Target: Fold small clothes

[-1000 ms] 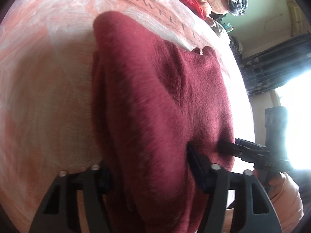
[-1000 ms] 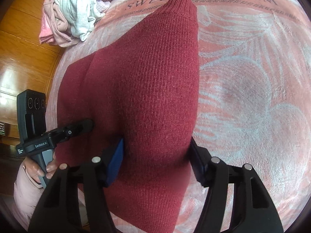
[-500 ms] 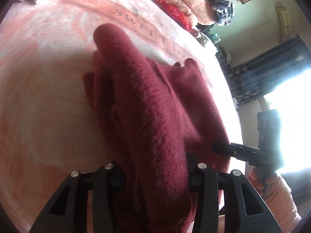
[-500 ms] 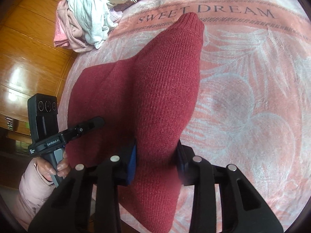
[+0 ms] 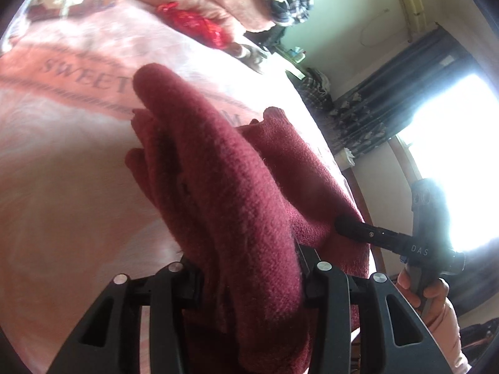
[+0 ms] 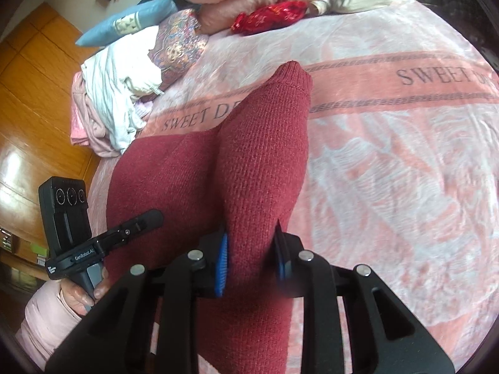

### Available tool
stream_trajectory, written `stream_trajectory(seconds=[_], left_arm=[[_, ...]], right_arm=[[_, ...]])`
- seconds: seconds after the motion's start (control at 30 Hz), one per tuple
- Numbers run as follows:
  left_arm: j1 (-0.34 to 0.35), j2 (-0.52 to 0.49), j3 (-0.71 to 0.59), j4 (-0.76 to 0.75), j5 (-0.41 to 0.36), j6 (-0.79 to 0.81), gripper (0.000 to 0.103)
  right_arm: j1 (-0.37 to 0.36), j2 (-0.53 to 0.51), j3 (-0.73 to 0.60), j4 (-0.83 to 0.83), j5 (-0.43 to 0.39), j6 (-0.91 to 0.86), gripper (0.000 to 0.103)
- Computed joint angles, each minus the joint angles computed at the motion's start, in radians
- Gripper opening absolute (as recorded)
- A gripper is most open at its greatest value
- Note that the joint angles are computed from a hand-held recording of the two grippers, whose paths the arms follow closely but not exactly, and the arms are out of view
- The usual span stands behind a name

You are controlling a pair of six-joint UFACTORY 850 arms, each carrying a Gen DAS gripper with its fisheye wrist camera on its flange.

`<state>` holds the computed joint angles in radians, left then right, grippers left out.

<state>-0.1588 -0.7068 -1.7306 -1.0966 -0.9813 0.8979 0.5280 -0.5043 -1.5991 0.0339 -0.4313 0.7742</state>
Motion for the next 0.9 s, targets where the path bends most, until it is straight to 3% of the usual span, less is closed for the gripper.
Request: stream_trajectory(seconds=[0.2, 0.27, 0.33, 0.6, 0.73, 0.8, 0.87, 0.9], left_arm=[[-0.079, -0.056, -0.017, 0.081, 0.073, -0.072, 0.043], [-0.084, -0.054, 0.012, 0.079, 0.119, -0.039, 0.046], [-0.077, -0.061, 0.015, 0.063, 0.119, -0.033, 0.049], [-0.079, 0.012, 0.076, 0.125, 0.186, -0.12, 0.06], [-0.1, 0.106, 0.181, 0.176, 0.298, -0.098, 0.063], [-0.111, 0.137, 0.222, 0.191, 0.343, -0.095, 0.064], [-0.114, 0.159, 0.256, 0.201, 0.385, -0.092, 0.064], [-0.115, 0.164, 0.267, 0.202, 0.399, -0.09, 0.065]], right_arm=[[-0.063, 0.031, 0.136, 0.152, 0.027, -0.129, 0.025], [-0.073, 0.042, 0.175, 0.234, 0.05, -0.215, 0.031], [-0.078, 0.07, 0.216, 0.3, 0.079, -0.287, 0.034], [-0.08, 0.179, 0.336, 0.544, 0.101, -0.541, 0.064], [-0.068, 0.181, 0.359, 0.614, 0.034, -0.625, 0.063], [-0.056, 0.169, 0.352, 0.572, -0.004, -0.601, 0.058], [-0.044, 0.155, 0.34, 0.508, -0.039, -0.543, 0.044], [-0.04, 0.149, 0.336, 0.483, -0.052, -0.52, 0.043]])
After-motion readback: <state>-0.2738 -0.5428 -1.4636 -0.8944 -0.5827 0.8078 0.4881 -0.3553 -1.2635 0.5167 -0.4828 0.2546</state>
